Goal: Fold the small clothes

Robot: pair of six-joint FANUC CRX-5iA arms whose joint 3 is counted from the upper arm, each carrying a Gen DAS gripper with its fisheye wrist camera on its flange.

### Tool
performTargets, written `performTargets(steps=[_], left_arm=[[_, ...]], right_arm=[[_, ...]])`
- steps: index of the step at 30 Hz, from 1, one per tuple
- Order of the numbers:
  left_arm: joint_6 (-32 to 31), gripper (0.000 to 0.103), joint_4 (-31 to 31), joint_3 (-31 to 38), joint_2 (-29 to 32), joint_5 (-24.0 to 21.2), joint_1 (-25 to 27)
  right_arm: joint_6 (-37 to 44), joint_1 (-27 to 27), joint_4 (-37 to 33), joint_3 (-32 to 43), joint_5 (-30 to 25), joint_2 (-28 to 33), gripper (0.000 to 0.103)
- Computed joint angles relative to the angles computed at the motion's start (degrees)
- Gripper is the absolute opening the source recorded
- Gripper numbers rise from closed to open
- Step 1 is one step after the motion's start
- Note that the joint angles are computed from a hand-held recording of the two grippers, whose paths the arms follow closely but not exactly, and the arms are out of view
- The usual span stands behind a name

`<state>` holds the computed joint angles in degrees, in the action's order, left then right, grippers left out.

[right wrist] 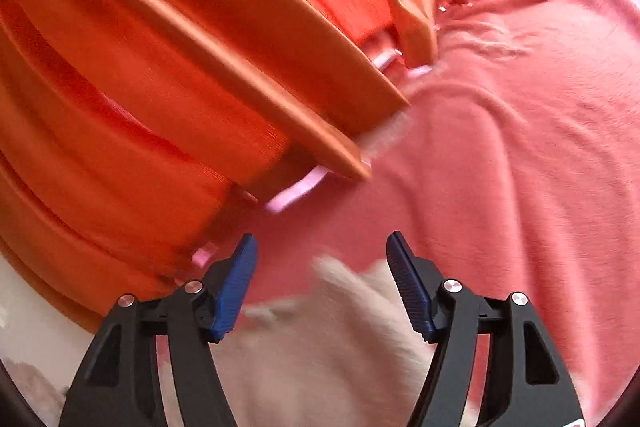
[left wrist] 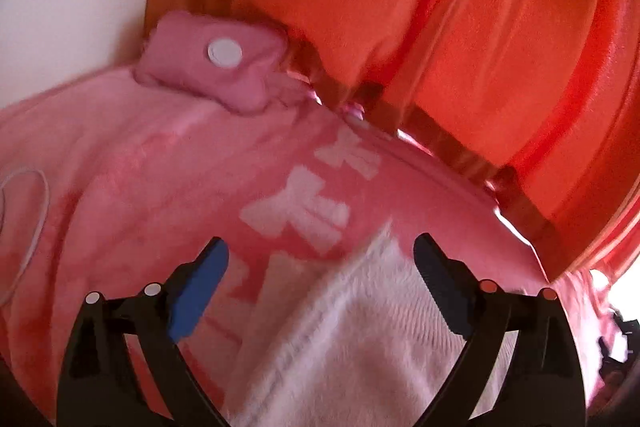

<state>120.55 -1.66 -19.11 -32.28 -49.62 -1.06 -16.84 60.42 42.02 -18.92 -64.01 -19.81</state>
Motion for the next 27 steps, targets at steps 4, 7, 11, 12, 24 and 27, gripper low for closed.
performTargets(steps=[4, 7, 11, 12, 24, 27], left_arm=[[-14.9, 0.091, 16.3, -5.3, -2.5, -6.3, 6.2], [-15.3, 0.091, 17.7, -8.4, -5.9, -10.0, 7.3], [-16.5, 0.089, 21.7, -12.9, -10.8, -15.9, 10.6], [-16.8, 0.086, 22.2, -13.3, -11.3, -16.3, 10.8], [-22.7, 0.019, 20.3, -9.5, -15.3, -24.8, 11.6], [-19.1, 0.023, 17.6, -8.3, -11.9, -26.1, 9.6]], right_arm=[[9.0, 3.4, -11.2, 5.1, -8.8, 0.8, 0.066], [9.1, 6.5, -18.3, 5.6, -12.6, -0.5, 0.066], [8.1, 10.2, -21.2, 6.3, -16.9, -0.3, 0.066], [8.1, 10.6, -21.0, 6.4, -17.3, -0.1, 0.066], [14.2, 17.6, -16.8, 11.9, -28.2, 0.1, 0.010], [17.4, 9.9, -29.5, 11.3, -25.2, 0.2, 0.012]])
